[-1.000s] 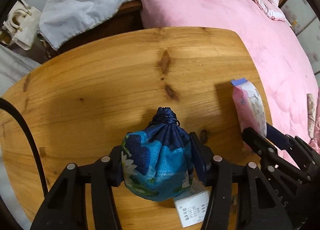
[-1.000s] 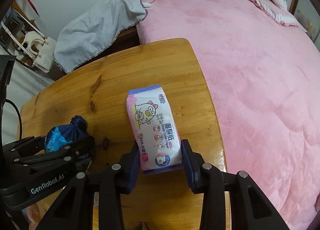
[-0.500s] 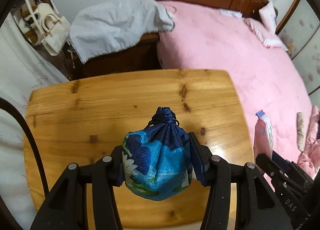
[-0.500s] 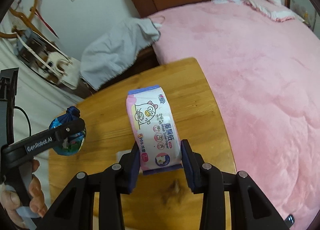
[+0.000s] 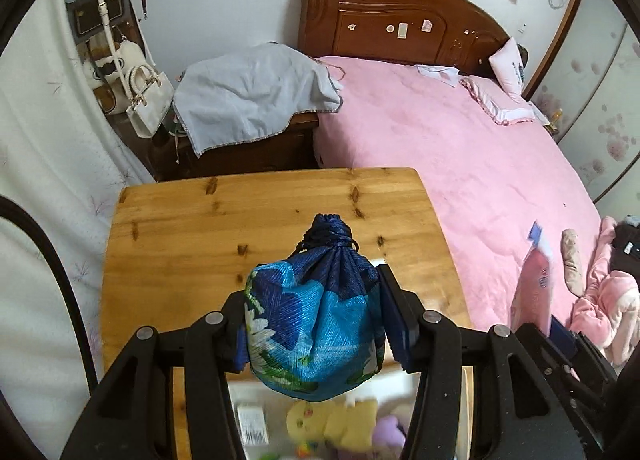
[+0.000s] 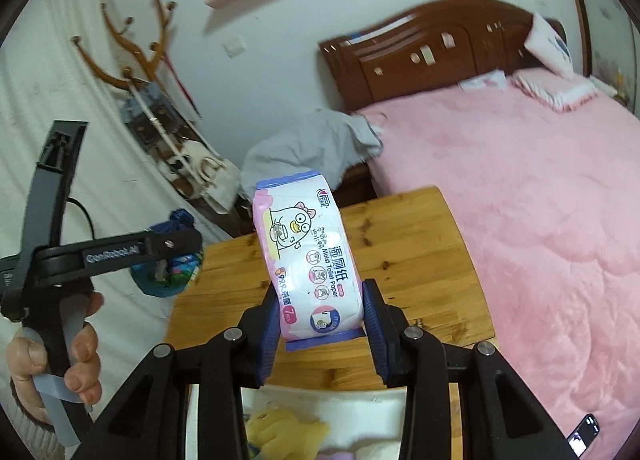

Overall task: Organize objects
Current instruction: 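Carry the blue pouch and pink wipes pack into the tray and release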

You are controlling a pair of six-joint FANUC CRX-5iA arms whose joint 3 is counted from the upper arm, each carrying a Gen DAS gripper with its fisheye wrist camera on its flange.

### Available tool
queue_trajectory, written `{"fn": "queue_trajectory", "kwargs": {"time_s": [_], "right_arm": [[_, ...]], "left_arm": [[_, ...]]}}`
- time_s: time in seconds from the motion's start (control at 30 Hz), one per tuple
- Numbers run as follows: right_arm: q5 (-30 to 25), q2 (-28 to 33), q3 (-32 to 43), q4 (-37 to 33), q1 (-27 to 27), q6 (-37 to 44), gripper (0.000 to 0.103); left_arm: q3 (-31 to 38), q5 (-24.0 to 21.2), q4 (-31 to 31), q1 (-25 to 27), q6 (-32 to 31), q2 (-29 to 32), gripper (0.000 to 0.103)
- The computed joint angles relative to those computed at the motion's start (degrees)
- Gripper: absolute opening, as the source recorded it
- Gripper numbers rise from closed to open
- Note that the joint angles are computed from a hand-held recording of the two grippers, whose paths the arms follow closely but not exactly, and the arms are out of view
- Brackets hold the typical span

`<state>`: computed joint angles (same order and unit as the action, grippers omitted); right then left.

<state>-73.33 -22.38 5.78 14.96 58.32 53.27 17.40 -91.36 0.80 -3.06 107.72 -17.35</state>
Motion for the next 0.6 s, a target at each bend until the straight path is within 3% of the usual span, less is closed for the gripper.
{"fn": "queue_trajectory", "kwargs": {"time_s": [0.37, 0.6], "right_arm": [[-4.79, -11.76, -8.35, 17.14, 24.06, -13.49, 0.039], [-15.49, -17.6, -14.75, 27.49, 43.43, -25.77, 0.039]], "left_arm": [[-4.92, -2.05, 0.81, -2.14, 3.35, -9.71, 0.056], [-13.38, -1.03, 2.21, -4.52, 7.81, -16.35, 0.056]]}}
